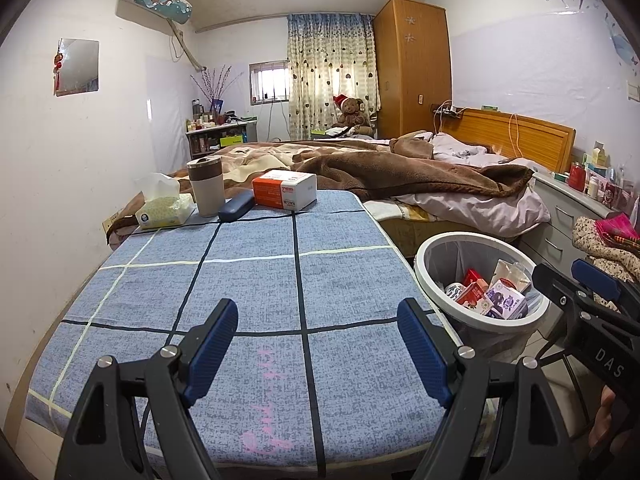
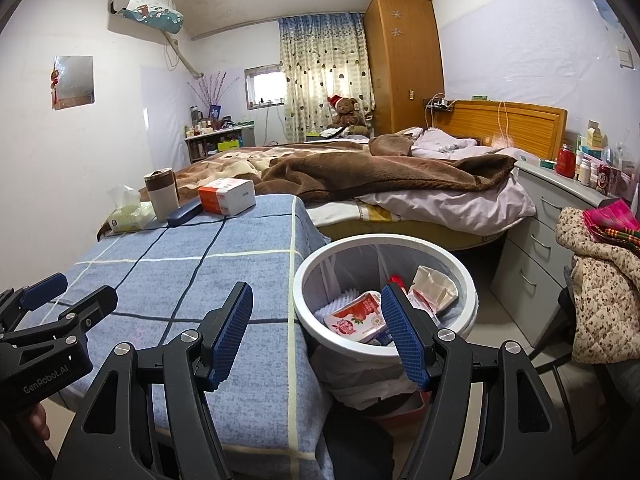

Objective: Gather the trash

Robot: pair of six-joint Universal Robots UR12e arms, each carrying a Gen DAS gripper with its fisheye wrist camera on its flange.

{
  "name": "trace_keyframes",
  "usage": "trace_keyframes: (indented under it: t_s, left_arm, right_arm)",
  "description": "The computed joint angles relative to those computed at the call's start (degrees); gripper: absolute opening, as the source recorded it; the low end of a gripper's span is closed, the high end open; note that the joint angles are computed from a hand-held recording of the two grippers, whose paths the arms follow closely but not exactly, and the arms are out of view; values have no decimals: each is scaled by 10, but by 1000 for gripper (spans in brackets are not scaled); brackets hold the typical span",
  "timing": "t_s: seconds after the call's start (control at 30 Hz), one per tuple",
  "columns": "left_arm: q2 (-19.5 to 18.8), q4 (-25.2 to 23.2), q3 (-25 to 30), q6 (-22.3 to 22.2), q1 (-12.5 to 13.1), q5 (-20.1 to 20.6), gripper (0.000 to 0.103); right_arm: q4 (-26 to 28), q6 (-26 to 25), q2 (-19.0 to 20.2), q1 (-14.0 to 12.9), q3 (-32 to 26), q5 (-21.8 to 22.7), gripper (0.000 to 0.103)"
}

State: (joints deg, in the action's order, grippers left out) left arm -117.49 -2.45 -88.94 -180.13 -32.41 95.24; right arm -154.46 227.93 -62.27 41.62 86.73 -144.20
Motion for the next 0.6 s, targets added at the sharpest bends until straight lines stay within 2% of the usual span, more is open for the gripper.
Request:
trace_keyframes:
  t_s: [0.6]
  left_arm:
    - [0, 0, 0, 0, 1, -1, 83]
  right_arm:
    - [-1, -3, 2, 1, -4, 1, 68]
